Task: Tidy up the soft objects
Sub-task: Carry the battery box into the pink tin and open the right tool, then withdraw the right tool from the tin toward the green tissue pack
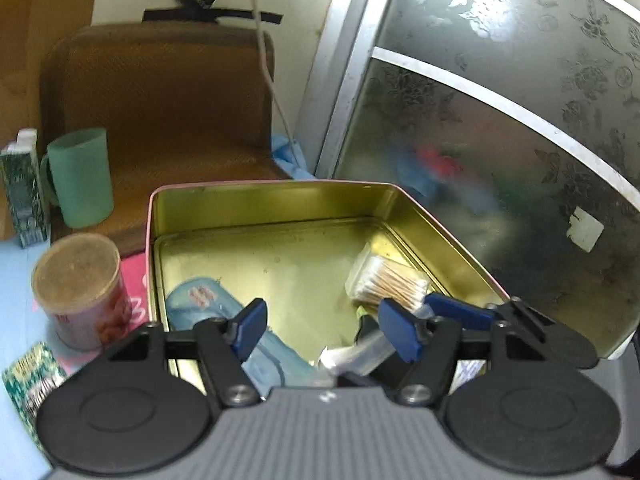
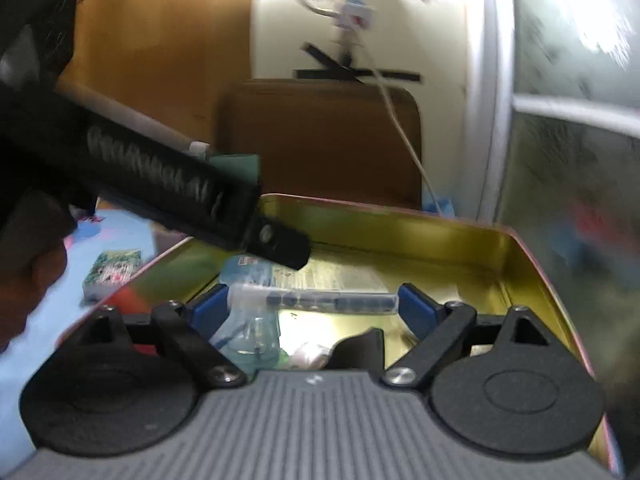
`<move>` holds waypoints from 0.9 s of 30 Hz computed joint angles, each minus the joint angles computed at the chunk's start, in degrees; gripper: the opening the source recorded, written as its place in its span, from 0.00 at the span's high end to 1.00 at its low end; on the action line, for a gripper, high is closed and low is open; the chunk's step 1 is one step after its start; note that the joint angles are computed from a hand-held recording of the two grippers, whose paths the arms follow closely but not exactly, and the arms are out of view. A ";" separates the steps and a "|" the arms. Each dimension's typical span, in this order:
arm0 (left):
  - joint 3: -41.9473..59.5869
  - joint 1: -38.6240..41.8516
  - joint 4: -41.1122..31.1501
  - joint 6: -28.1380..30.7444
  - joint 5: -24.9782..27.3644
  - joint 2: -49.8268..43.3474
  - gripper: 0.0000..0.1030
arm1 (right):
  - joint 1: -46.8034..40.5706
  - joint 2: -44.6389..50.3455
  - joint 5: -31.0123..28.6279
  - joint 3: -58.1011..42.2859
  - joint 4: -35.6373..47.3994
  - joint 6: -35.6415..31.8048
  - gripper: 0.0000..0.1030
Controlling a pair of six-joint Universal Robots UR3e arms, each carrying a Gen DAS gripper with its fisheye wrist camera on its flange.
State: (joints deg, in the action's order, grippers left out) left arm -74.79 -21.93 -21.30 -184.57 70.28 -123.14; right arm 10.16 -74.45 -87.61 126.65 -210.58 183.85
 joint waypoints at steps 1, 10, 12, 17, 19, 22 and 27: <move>-2.64 0.62 1.55 0.15 -0.98 1.24 0.39 | 0.31 -0.66 -0.83 1.36 -0.92 -0.23 0.11; -30.29 9.68 15.20 2.05 -7.13 18.83 0.36 | 5.21 1.11 -7.26 9.10 -15.79 4.97 0.16; -36.66 12.39 17.27 3.74 -7.63 23.49 0.35 | 4.69 -0.27 -5.81 10.29 -15.80 7.65 0.19; -49.99 19.65 18.13 8.37 -6.76 33.77 0.35 | 7.26 -2.28 -5.98 10.19 -13.89 9.88 0.23; -54.29 22.32 18.10 9.79 -5.83 36.80 0.35 | 9.43 -1.99 -7.03 8.01 -11.99 9.49 0.23; -59.30 25.71 19.90 11.33 -4.33 38.69 0.35 | 12.36 -0.61 -7.31 3.46 -8.62 9.39 0.23; -65.39 31.28 23.52 14.12 -2.05 39.76 0.35 | 17.38 3.37 -6.39 -5.51 -2.40 9.24 0.23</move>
State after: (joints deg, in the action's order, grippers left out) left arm -140.18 9.36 2.22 -170.45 68.23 -83.38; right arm 27.55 -71.08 -94.00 121.14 -212.99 193.09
